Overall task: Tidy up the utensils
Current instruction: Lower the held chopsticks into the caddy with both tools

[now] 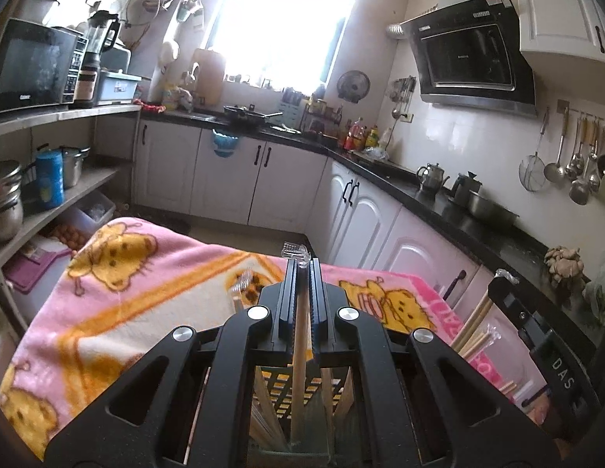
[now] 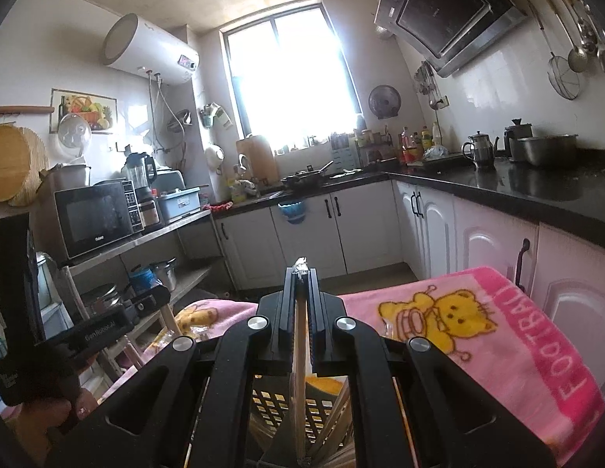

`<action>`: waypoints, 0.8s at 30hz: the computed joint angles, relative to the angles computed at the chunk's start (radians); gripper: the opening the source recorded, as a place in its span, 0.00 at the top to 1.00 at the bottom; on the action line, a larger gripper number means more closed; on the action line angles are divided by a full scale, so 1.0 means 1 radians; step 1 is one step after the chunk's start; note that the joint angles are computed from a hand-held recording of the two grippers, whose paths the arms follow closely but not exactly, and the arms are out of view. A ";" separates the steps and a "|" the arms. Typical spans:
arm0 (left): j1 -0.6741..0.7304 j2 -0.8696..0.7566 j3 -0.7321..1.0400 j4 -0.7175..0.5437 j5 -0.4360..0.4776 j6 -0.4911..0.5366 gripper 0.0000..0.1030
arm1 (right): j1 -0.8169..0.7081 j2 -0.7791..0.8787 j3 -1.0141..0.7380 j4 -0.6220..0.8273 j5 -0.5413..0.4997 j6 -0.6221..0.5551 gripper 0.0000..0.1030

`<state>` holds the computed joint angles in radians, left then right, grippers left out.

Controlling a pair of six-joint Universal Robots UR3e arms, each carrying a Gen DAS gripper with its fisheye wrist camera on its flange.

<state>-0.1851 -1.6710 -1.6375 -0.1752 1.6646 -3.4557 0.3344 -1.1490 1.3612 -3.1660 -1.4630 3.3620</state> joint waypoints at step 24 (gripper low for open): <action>0.027 0.115 -0.115 -0.095 -0.065 0.011 0.61 | -0.048 -0.109 0.147 0.091 0.070 0.011 0.79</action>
